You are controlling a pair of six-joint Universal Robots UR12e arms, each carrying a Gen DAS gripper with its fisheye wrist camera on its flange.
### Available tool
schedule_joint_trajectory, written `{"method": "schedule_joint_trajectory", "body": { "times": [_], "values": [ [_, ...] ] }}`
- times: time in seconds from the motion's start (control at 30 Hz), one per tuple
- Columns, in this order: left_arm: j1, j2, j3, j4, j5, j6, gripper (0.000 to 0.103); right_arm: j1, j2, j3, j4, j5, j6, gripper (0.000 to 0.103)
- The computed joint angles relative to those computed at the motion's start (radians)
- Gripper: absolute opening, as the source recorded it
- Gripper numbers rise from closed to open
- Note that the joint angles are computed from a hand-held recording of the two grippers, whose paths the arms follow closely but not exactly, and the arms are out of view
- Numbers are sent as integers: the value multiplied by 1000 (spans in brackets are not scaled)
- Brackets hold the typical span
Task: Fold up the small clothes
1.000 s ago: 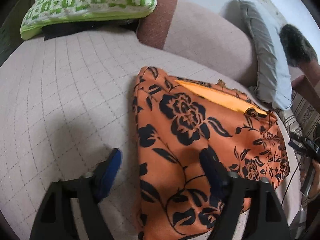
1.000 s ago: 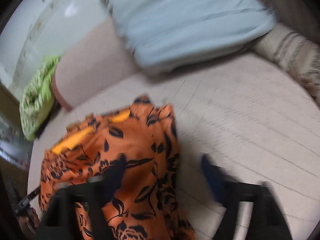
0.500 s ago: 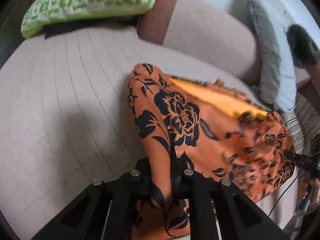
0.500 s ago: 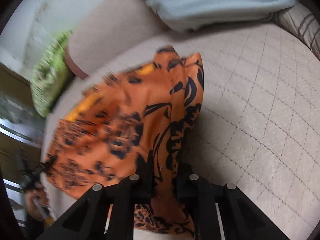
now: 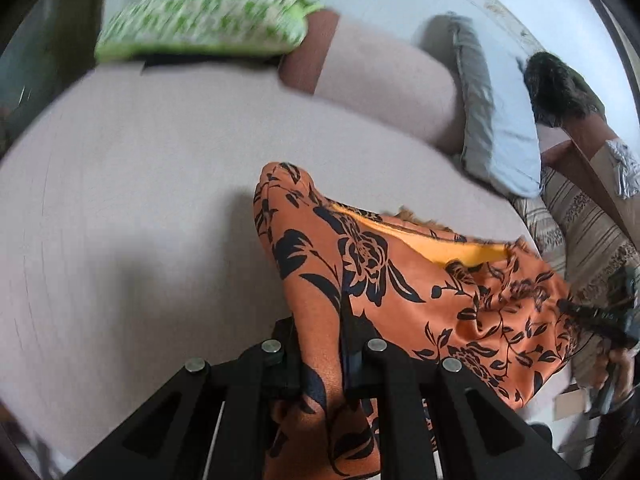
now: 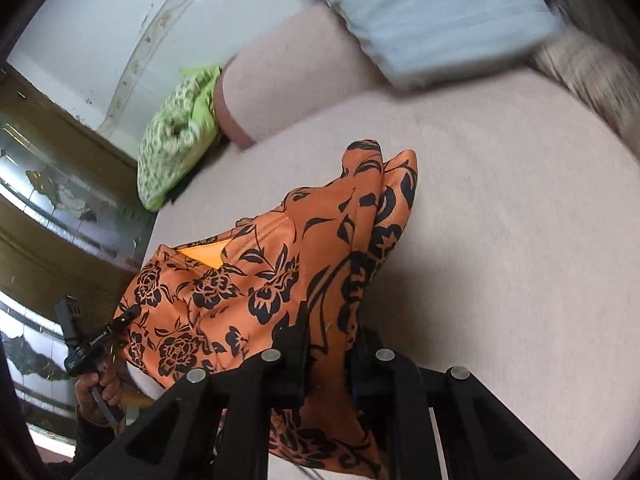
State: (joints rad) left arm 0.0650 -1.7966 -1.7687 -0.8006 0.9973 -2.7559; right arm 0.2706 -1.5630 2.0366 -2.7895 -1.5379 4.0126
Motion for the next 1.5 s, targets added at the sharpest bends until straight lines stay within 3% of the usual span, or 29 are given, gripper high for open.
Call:
{"method": "schedule_joint_trajectory", "body": {
  "times": [0.03,0.1,0.13,0.2,0.23,0.27,0.33,0.4,0.5,0.6,0.67,0.7,0.73,0.77,0.8,0.87,0.93,1.03,1.1,1.13,1.2,1.27,1.37,1.4,1.47,1.5],
  "values": [
    [7,7,-30,16,5,-3,14,12,-9,24,-9,1,17,15],
    [-1,-6,-64,44,94,-18,18,29,2,65,-33,30,33,20],
    [0,-19,-68,43,109,-31,31,34,12,67,-2,31,33,22],
    [16,-29,-65,38,87,-85,48,37,27,74,58,26,52,35],
    [22,-27,-56,31,87,-107,55,42,25,76,74,-1,63,41],
    [25,-25,-51,45,88,-114,57,45,17,85,66,-17,82,57],
    [30,-21,-43,144,83,-107,65,58,-9,84,64,-80,89,60],
    [22,-31,-20,191,82,-79,71,74,-24,59,76,-166,25,65],
    [-12,-76,55,97,63,57,71,59,-4,25,29,-175,-68,67],
    [-60,-133,114,31,142,135,71,27,62,-46,88,-163,-175,67],
    [-78,-162,135,21,184,127,58,5,100,-73,139,-145,-192,67],
    [-80,-162,135,6,190,129,39,-6,109,-77,159,-127,-194,59],
    [-82,-169,144,-10,193,127,10,-14,124,-88,190,-110,-208,47],
    [-84,-174,153,-18,198,119,9,-19,135,-102,237,-102,-208,29],
    [-83,-174,157,-19,194,111,8,-19,139,-105,252,-101,-202,25],
    [-77,-162,138,46,181,92,6,-12,136,-109,250,-115,-212,12],
    [-60,-151,113,135,138,39,6,5,122,-107,224,-176,-200,9],
    [-39,-139,70,214,78,-13,7,21,78,-60,130,-286,-94,9],
    [-61,-164,95,137,168,15,15,17,74,-44,151,-300,-45,13],
    [-62,-171,102,118,177,16,16,6,80,-34,156,-267,-33,15],
    [-54,-172,100,142,155,-9,17,-13,88,-22,166,-192,-35,24],
    [-40,-159,99,153,106,-5,21,-3,82,-8,123,-234,-12,32],
    [-35,-144,89,201,116,24,39,4,70,-5,79,-248,-18,66],
    [-31,-143,89,189,101,43,47,11,76,-16,79,-266,-46,66],
    [-36,-149,92,173,126,67,47,15,92,-40,99,-260,-119,66],
    [-45,-151,92,150,167,76,41,14,105,-54,127,-252,-127,66]
  ]
}}
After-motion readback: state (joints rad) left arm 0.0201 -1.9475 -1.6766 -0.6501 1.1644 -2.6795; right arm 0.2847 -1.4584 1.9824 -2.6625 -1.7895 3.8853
